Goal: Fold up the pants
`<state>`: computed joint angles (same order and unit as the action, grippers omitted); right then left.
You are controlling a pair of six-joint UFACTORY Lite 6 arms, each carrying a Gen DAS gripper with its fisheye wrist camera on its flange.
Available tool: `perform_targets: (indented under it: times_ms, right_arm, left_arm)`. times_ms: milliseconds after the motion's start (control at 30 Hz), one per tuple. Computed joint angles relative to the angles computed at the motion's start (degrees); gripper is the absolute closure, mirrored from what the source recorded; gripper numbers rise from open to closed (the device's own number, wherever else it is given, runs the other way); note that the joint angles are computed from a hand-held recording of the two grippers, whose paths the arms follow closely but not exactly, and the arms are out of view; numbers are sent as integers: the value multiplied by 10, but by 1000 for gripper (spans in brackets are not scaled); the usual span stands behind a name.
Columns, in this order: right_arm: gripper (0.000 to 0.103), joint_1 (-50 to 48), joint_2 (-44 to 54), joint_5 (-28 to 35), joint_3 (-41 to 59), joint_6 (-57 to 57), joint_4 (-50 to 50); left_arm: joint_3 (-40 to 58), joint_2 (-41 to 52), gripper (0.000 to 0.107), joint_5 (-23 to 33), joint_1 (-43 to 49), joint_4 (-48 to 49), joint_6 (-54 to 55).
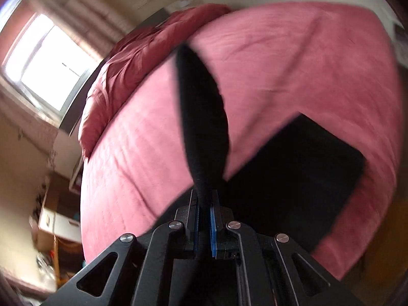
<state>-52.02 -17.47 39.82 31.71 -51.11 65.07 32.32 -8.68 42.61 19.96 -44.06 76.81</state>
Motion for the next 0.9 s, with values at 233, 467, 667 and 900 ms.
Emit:
perform_targets:
  times_ms: [233, 467, 667, 900]
  right_arm:
    - [90, -197, 167, 60, -68, -238, 84]
    - [78, -250, 251, 73, -3, -256, 85]
    - [95, -240, 238, 58, 58, -199, 43]
    - [96, -287, 164, 71, 59, -180, -43]
  left_arm:
    - [-25, -54, 75, -42, -147, 43, -105]
    - [-43, -66, 75, -87, -256, 56, -190]
    - [-48, -56, 75, -117, -315, 55, -232]
    - [-61, -47, 75, -106, -274, -18, -155]
